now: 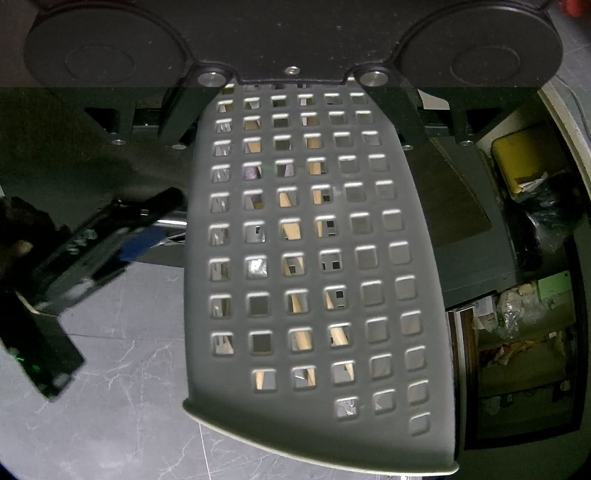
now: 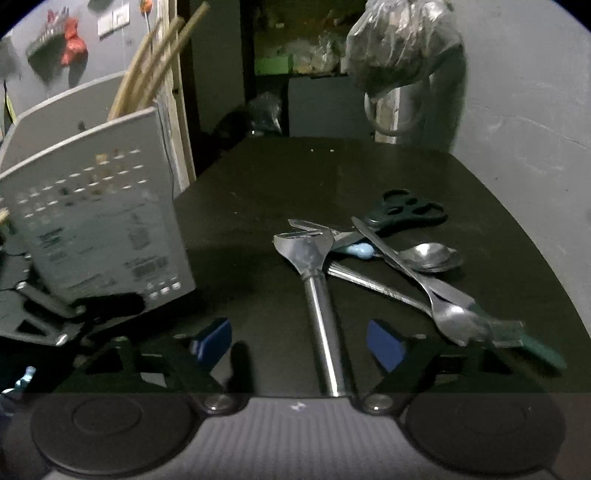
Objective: Organize utensils
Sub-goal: 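Grasp the metal peeler by its handle with the right gripper and lift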
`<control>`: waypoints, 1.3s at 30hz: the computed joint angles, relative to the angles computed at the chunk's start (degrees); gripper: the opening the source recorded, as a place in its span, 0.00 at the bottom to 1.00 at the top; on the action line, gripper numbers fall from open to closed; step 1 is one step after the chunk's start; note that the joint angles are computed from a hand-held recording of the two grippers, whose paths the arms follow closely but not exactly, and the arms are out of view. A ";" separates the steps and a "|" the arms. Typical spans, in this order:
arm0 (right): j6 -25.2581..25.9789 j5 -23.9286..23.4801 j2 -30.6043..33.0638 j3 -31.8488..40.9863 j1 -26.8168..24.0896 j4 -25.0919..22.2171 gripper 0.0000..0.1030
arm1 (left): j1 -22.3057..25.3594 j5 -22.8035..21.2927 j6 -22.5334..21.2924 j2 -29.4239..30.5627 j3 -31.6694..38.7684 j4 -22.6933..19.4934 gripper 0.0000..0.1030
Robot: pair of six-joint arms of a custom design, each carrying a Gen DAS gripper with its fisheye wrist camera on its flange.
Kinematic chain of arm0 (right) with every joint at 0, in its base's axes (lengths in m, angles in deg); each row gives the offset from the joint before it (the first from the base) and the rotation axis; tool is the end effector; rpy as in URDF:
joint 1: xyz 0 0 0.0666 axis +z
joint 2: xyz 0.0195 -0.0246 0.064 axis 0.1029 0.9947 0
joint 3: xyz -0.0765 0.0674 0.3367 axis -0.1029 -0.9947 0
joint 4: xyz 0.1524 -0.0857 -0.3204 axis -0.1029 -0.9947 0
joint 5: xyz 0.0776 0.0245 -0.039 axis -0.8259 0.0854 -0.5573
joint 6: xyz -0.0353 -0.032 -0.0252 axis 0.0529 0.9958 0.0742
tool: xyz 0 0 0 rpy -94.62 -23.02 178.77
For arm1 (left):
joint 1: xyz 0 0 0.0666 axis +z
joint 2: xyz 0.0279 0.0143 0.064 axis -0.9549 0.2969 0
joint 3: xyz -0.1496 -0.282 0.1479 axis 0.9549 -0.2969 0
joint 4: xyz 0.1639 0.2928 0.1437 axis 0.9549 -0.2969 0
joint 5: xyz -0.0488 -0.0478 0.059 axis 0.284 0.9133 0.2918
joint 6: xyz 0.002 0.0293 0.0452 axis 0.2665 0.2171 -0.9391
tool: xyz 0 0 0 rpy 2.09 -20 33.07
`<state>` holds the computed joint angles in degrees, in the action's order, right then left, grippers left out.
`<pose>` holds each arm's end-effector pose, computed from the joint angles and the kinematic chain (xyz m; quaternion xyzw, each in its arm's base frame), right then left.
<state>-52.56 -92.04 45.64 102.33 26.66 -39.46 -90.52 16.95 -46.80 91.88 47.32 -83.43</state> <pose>0.6021 0.2324 0.3147 -0.2232 0.8728 0.1166 0.4182 0.5860 -0.1924 0.2719 0.2205 0.7936 -0.0856 0.5606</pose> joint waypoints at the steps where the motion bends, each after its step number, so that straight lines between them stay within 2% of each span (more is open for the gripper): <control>1: 0.49 0.25 1.29 2.03 0.11 -1.14 0.78 | 0.00 0.00 0.00 0.00 0.00 0.00 0.75; 7: 1.92 1.80 7.76 13.26 0.68 -7.88 0.71 | 0.00 0.02 -0.01 -0.02 -0.05 0.04 0.75; 12: 2.55 3.43 10.83 18.62 1.03 -11.48 0.63 | -0.04 0.00 0.04 0.03 0.05 0.01 0.76; 15: 2.87 2.30 11.32 19.65 0.93 -12.42 0.52 | -0.05 -0.04 0.02 0.00 0.02 -0.02 0.76; 18: 2.66 0.15 11.80 20.96 0.75 -14.25 0.37 | -0.04 -0.03 0.03 -0.01 0.02 -0.05 0.75; 19: 2.34 -1.02 12.19 21.77 0.54 -14.96 0.26 | -0.04 -0.01 0.03 0.00 0.02 -0.03 0.75; 20: 2.26 -1.27 12.31 22.07 0.43 -15.23 0.22 | -0.04 -0.01 0.03 0.00 0.02 -0.03 0.75; 25: 1.61 -2.65 12.89 23.36 -0.01 -16.59 0.20 | -0.04 0.09 0.18 0.05 0.21 -0.23 0.75; 28: -0.73 -3.06 12.33 22.44 -0.20 -15.72 0.19 | -0.02 0.14 0.19 0.11 0.38 -0.37 0.75; 34: -2.92 -2.84 7.03 13.10 -0.24 -6.49 0.19 | -0.05 0.06 0.20 0.10 0.39 -0.37 0.75; 39: -2.87 -1.81 4.18 9.10 0.25 -2.51 0.19 | -0.02 0.09 0.17 0.07 0.34 -0.34 0.75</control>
